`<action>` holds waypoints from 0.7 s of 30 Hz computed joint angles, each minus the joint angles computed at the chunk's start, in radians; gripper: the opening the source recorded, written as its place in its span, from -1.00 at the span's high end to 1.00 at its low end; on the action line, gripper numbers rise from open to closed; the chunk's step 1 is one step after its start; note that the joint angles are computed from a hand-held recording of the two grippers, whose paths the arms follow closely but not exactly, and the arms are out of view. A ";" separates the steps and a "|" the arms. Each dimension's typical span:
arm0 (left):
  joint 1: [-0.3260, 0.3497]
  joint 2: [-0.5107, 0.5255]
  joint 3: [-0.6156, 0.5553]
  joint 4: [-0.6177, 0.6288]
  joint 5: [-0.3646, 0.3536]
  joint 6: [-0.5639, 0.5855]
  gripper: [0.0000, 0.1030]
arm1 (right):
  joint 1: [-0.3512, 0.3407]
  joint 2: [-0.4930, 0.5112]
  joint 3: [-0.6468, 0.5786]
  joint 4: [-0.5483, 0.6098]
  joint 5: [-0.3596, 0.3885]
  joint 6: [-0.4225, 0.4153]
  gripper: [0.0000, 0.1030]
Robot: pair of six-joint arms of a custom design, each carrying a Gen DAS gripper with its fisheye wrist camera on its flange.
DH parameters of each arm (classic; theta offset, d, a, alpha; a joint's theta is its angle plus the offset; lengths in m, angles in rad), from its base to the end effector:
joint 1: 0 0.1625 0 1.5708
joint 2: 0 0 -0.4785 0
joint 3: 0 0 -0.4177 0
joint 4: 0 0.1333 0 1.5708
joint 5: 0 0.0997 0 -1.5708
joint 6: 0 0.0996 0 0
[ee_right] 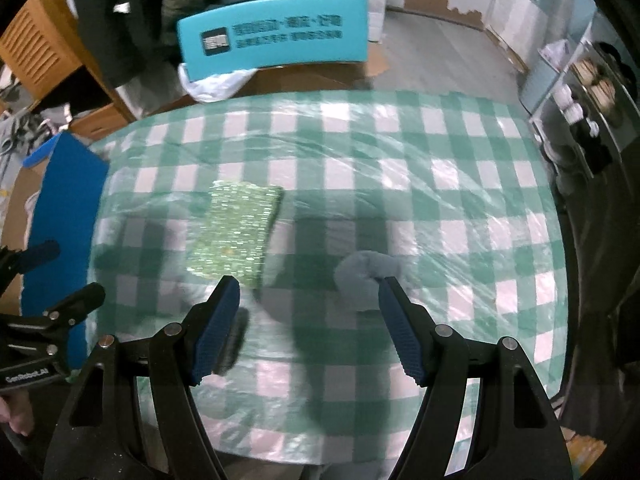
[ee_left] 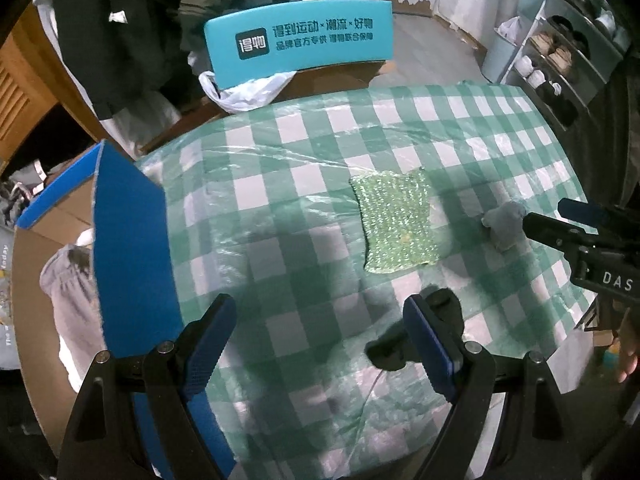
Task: Organize soft objects
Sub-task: 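Lower the right tool onto the dark grey rolled sock and grasp it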
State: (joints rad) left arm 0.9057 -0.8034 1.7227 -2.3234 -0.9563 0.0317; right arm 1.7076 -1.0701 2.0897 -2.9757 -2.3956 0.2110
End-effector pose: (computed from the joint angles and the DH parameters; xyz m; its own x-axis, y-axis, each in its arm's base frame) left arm -0.2636 -0.6451 0.0779 -0.5643 0.6038 -0.5630 0.6268 0.7572 0.1839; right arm 0.1368 -0.5528 0.2013 -0.7207 0.3691 0.5868 0.0251 0.8598 -0.5100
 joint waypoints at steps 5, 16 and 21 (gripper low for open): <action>0.004 0.029 -0.023 0.005 -0.011 -0.006 -0.68 | -0.033 -0.012 0.010 -0.007 0.009 0.015 -0.39; 0.017 0.098 -0.080 0.031 -0.020 -0.021 -0.68 | -0.103 0.002 0.008 -0.003 0.034 0.031 -0.39; 0.020 0.127 -0.107 0.055 -0.032 -0.034 -0.68 | -0.133 0.008 0.009 0.001 0.063 0.034 -0.39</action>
